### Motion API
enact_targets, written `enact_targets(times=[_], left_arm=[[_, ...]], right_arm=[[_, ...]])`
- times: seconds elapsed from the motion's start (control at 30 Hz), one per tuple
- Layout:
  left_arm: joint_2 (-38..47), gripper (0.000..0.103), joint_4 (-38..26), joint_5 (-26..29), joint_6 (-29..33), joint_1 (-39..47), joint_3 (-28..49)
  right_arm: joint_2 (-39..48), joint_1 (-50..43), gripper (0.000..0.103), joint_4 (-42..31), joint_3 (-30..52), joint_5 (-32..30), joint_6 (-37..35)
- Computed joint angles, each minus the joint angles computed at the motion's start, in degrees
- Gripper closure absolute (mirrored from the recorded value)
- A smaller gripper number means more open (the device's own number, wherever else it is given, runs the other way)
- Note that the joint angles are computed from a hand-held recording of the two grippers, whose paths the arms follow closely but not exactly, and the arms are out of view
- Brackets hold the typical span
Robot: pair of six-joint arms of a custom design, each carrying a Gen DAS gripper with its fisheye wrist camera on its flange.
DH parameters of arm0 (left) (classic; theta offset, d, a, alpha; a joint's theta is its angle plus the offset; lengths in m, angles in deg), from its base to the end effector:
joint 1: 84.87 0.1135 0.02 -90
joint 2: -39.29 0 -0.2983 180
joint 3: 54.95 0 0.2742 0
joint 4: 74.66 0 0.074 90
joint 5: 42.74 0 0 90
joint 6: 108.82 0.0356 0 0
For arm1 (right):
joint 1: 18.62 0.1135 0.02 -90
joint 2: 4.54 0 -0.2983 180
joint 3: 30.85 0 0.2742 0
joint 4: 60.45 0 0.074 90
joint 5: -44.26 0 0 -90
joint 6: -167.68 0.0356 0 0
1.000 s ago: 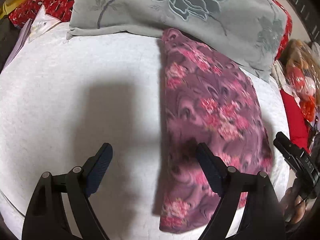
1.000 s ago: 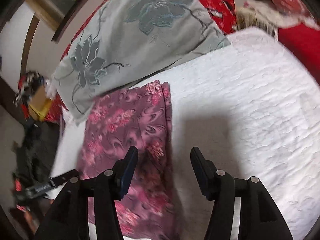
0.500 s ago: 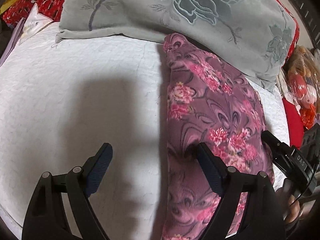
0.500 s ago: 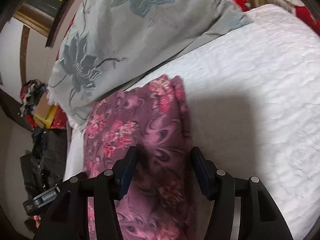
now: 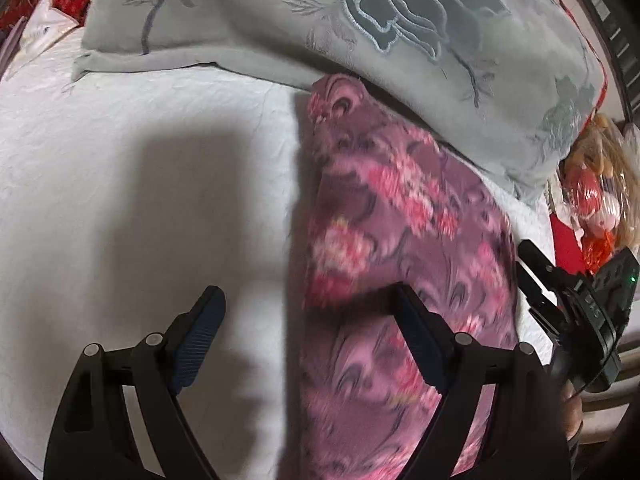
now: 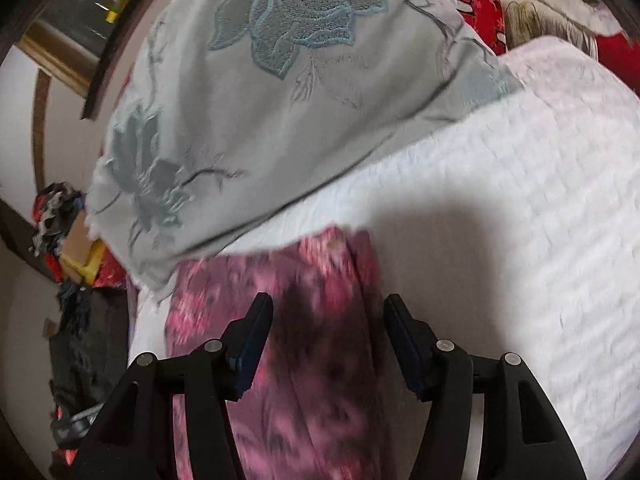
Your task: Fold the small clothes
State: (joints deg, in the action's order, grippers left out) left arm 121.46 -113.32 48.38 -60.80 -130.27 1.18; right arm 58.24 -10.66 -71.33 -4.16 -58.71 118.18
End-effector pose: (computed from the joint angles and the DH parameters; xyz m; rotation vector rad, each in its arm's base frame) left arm 0.1909 -0.1946 0.1896 0.0897 2.7989 -0.4539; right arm 0.1765 0.0327 0.1378 0.5851 2.3992 0.6549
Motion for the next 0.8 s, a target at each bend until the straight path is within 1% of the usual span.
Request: enact_targets(times=[0.03,0.07,0.1,0.17,0.2,0.23,0.27,0.33,0.37,0.4,0.43,0.47,0.5,0.57,0.6,0.63,0.67,0.7,0.73,0.77,0.8], left_arm=[[1.01,0.016,-0.26,0.38,0.39,0.55,1.09],[1.64,0.016,-0.44,0.41,0.7,0.91,1.84],[2.14,0.016,-0.51,0.09,0.94,1.23,2.44],[3.28,0.016,0.12,-0.33,1.05,2.16,2.96],[4.78,0.016,0.98,1.75,1.31,3.33,3.05],[5.62,0.014,1.42,2.7,1.41,3.94,3.04],[5.56,0.014,1.54,2.88,1.53,4.14,2.96],[4.04,0.014,0.12,2.01,2.74,3.6,3.02],[2.98,0.014,-0.05,1.87,3.31,3.44,2.39],[1.59,0.014,0.11,2.36,3.66,3.57,1.28],[-0.11,0.014,0.77,3.77,3.48,3.96,-0.4],[-1.35,0.014,1.52,5.41,2.99,4.41,-1.91],[-2.78,0.014,2.61,7.12,2.2,4.72,-3.77],[-5.56,0.014,4.68,7.29,0.49,3.51,-6.82],[-6.54,0.014,5.19,6.79,-0.29,2.33,-7.69],[-6.87,0.014,5.89,7.15,-1.0,1.21,-8.2],[-6.78,0.014,6.76,8.19,-1.7,0.41,-8.53],[-6.43,0.014,7.92,9.28,-2.61,-0.52,-8.93],[-6.03,0.014,8.66,10.14,-3.25,-1.55,-9.11],[-5.31,0.014,9.12,10.41,-3.57,-2.84,-8.87],[-5.26,0.014,9.38,9.61,-4.92,-4.58,-8.92]], right_arm=[[3.42,0.86,0.052,-0.98,2.12,0.89,-0.83],[5.95,2.77,0.083,-2.9,4.51,3.43,-2.22],[6.88,5.23,0.089,-5.08,6.52,7.28,-4.34],[5.52,7.07,0.096,-4.66,6.36,12.12,-5.78],[7.53,5.2,0.097,-3.86,6.07,11.42,-5.46],[9.11,3.1,0.096,-3.2,5.85,9.14,-5.33],[8.42,0.75,0.096,-1.68,4.65,6.35,-4.72],[3.48,-1.26,0.089,-3.37,3.29,4.59,-4.61],[0.23,-2.87,0.086,-4.77,2.23,2.38,-4.96],[-3.74,-6.5,0.083,-5.79,0.32,-3.56,-5.99],[-6.02,-9.54,0.079,-6.98,-0.84,-8.23,-7.1],[-10.05,-13.72,0.064,-9.85,-2.75,-14.01,-9.02],[-13.45,-16.29,0.053,-12.37,-4.22,-17.08,-10.53],[-18.63,-20.66,0.046,-16.25,-6.74,-22.5,-13.59],[-19.66,-22.04,0.044,-16.7,-8.44,-25.68,-14.65],[-18.95,-22.61,0.044,-15.74,-9.59,-27.8,-15.34],[-20.59,-20.3,0.045,-14.29,-11.04,-27.92,-13.9],[-21.23,-15.64,0.043,-11.37,-11.77,-25.61,-10.41],[-19.68,-13.1,0.041,-8.81,-11.89,-25.3,-9.14],[-17.78,-9.0,0.04,-6.08,-11.55,-22.93,-6.71],[-17.54,-3.34,0.041,-5.47,-10.75,-17.29,-3.56]])
